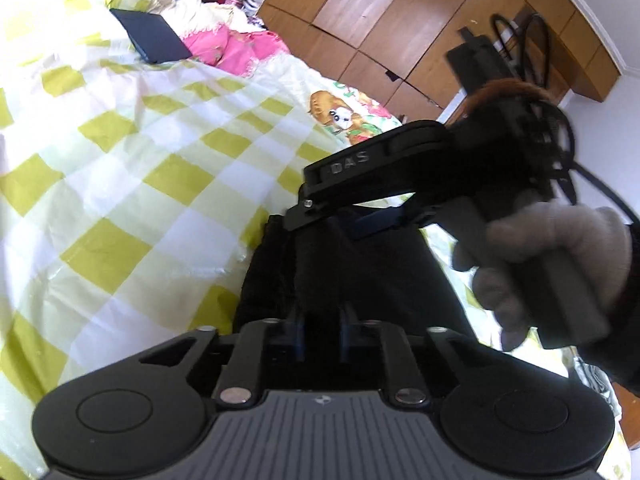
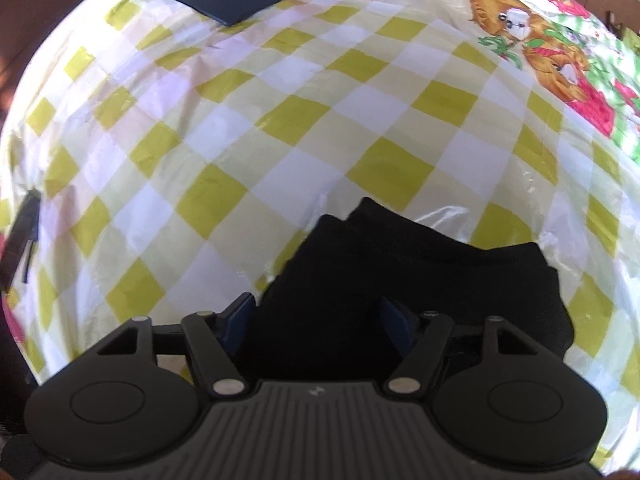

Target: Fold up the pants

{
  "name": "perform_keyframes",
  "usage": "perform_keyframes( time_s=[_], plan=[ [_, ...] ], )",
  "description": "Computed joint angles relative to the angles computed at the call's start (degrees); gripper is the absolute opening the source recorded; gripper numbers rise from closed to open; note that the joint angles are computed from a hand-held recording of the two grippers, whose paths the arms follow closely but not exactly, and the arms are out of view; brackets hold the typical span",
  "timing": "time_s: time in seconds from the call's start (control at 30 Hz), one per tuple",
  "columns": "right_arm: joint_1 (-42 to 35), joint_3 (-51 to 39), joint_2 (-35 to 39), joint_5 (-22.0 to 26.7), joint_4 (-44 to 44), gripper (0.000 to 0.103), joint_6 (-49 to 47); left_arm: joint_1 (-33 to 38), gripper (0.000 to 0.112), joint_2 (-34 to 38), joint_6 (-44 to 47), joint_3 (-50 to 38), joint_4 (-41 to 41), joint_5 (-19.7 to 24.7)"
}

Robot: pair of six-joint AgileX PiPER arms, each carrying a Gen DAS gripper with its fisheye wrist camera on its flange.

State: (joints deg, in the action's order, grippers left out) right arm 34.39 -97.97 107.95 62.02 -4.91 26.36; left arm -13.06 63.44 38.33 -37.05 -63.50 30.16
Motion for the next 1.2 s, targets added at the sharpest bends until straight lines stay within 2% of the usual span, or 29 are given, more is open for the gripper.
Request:
perform_keyframes(
  time_s=[0.07, 0.17, 0.3, 0.37, 0.4, 0.5, 0.6, 0.63, 0.7, 0.83, 0.9, 1.0, 1.1, 1.17, 1.2],
  plan=[
    [0.13, 1.30, -1.46, -0.97, 3.71, 0.064, -2.60, 2.08, 0.022, -1.85, 0.06, 1.26, -0.62, 2.36],
    [2.10, 2.73, -1.64, -1.89, 3.36, 0.066, -4.05, 4.45, 0.019, -3.49, -1.73, 2.84, -1.68, 5.80],
    [1.13, 4.77, -3.36, -3.62, 5.10, 0.065, -5.11, 0.72, 0.019, -4.97, -6.93, 3.65, 3.36, 2.23],
    [-0.36, 5.49, -5.81, -5.11, 4.69, 0.064, -4.58, 3.31, 0.020, -4.07, -2.99, 3.07, -0.55, 5.25],
    [-0.87, 5.51, -6.90, -5.77, 3.43, 0.064, -4.86, 3.37, 0.020, -3.95, -2.75, 2.39, -0.61, 5.20],
    [-2.74, 4.31, -7.30, -6.08, -1.39, 0.069, -6.80, 2.79, 0.032, -2.58, 0.69, 0.18, -1.21, 4.81],
    [-6.98, 3.90, -5.00, -7.59, -0.40, 0.072, -15.91, 1.66, 0.045, 1.25, 3.23, -1.75, -2.35, 3.96],
    [-8.79, 3.40, -3.75, -7.63, 2.03, 0.072, -19.36, 1.38, 0.049, 2.66, 3.32, -2.42, -2.19, 4.16],
    [-12.53, 0.83, -0.28, -4.99, 9.17, 0.072, -26.93, 0.97, 0.050, 3.68, 2.20, -3.01, -0.99, 3.90],
    [-17.51, 1.81, 1.87, -5.20, 20.78, 0.073, -37.22, 7.58, 0.049, 1.98, 4.61, -1.98, -4.76, 9.58],
    [-18.69, 1.89, 2.78, -5.05, 24.00, 0.075, -41.55, 6.25, 0.050, 3.83, 2.92, -2.76, -3.52, 7.46],
    [-20.24, 1.38, 4.15, -3.71, 28.59, 0.076, -45.67, 0.69, 0.051, 6.84, -0.70, -4.62, -0.32, 2.92],
    [-21.04, 2.30, 3.57, -2.51, 31.64, 0.077, -50.71, -4.56, 0.048, 6.35, -7.66, -5.62, 7.15, -2.08],
    [-21.38, 3.94, 2.38, -1.99, 33.68, 0.064, -52.84, -4.41, 0.036, 5.31, -7.75, -5.69, 8.01, -1.05],
    [-21.28, 4.90, 1.55, -1.94, 34.40, 0.054, -53.19, -4.10, 0.034, 4.45, -8.91, -5.67, 8.97, 0.10]
  ],
)
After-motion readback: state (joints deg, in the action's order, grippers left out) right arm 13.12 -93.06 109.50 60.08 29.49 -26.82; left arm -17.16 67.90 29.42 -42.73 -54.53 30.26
